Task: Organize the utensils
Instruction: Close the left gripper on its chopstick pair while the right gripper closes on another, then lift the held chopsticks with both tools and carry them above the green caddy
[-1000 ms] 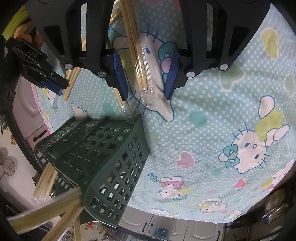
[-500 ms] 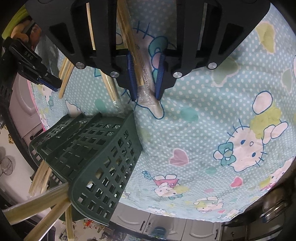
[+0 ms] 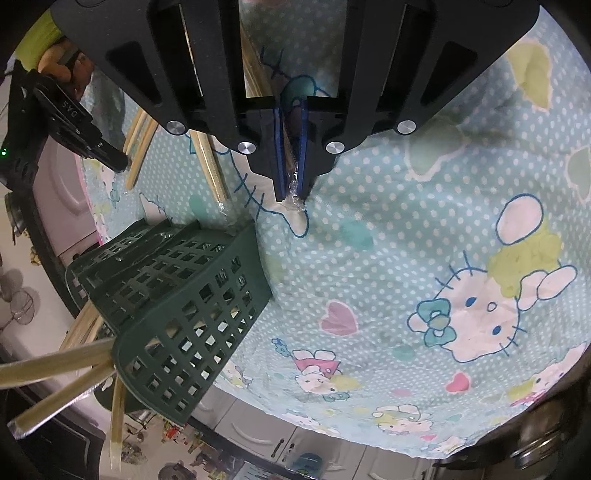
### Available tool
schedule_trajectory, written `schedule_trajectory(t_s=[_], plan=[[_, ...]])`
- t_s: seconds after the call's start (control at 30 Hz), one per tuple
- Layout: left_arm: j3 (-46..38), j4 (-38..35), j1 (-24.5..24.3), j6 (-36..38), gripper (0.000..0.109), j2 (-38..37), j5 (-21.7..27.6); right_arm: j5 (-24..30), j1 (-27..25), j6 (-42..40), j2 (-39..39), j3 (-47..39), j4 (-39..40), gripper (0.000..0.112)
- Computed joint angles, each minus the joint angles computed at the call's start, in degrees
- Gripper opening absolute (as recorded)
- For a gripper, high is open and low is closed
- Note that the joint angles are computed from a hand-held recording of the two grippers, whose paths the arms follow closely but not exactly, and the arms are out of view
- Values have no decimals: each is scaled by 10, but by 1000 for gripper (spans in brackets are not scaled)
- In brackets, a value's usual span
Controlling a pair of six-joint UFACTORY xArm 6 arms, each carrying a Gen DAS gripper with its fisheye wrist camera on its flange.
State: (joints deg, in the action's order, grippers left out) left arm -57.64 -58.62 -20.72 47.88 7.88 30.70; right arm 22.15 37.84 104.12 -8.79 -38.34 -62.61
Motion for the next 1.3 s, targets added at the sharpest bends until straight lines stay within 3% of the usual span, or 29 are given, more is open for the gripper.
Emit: schedule_trajectory(t_s=[0.4, 1.07, 1.3], plan=[[48, -44, 24, 42, 3, -59, -9, 42, 13, -22, -40, 18, 23, 4], [101, -91, -1, 106, 3, -170, -17, 149, 52, -41, -137, 46, 26, 4], [109, -110, -15, 126, 2, -205, -9, 210, 97, -65, -166, 26, 6, 4]])
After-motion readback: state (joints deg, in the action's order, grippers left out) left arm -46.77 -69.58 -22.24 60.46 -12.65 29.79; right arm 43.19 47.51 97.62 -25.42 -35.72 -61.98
